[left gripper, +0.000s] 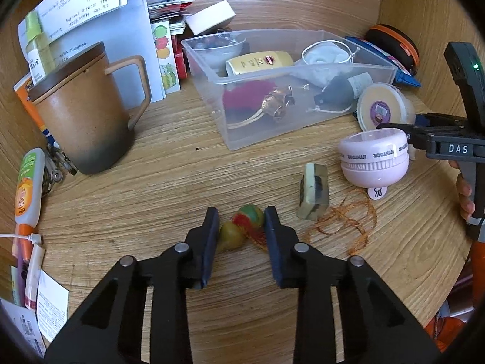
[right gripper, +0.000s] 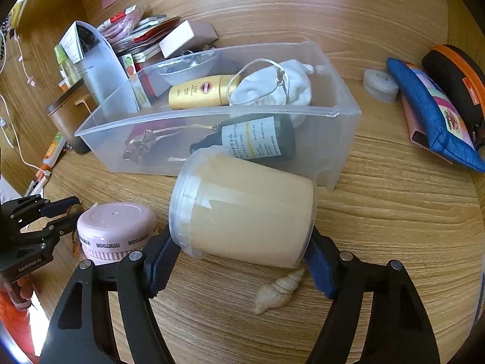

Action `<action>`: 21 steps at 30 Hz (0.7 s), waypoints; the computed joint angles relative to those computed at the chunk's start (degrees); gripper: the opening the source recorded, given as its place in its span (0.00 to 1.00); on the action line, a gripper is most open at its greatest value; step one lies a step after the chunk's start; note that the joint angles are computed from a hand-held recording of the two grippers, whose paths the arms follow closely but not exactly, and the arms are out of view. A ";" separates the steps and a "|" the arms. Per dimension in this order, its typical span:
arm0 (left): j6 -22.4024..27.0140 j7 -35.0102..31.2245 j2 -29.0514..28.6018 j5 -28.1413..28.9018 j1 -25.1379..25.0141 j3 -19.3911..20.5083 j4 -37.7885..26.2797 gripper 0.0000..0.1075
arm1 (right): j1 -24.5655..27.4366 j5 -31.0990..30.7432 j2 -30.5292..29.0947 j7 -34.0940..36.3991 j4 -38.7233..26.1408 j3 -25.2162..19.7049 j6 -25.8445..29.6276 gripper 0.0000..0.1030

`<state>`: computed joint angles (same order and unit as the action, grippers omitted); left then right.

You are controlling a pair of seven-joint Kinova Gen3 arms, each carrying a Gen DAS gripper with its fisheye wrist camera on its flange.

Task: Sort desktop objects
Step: 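Grasp the small gourd trinket with the left tool while the right tool grasps the cream jar, then lift the trinket and cream jar and carry them over the box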

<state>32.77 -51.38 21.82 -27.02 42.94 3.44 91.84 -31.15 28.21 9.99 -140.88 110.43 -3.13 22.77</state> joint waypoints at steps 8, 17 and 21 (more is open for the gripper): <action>-1.32 -0.39 -0.32 1.06 -0.83 0.51 0.75 0.27 | -1.80 8.67 -2.26 -7.72 1.29 0.57 0.05 0.62; -3.85 5.27 -3.04 -2.18 1.35 -1.66 2.88 0.27 | 0.49 9.94 -3.90 -9.14 2.40 -1.92 -0.01 0.61; -4.51 8.65 -4.19 -5.06 2.12 -2.25 3.61 0.27 | 1.08 10.04 -5.07 -10.15 3.25 -2.28 -0.91 0.61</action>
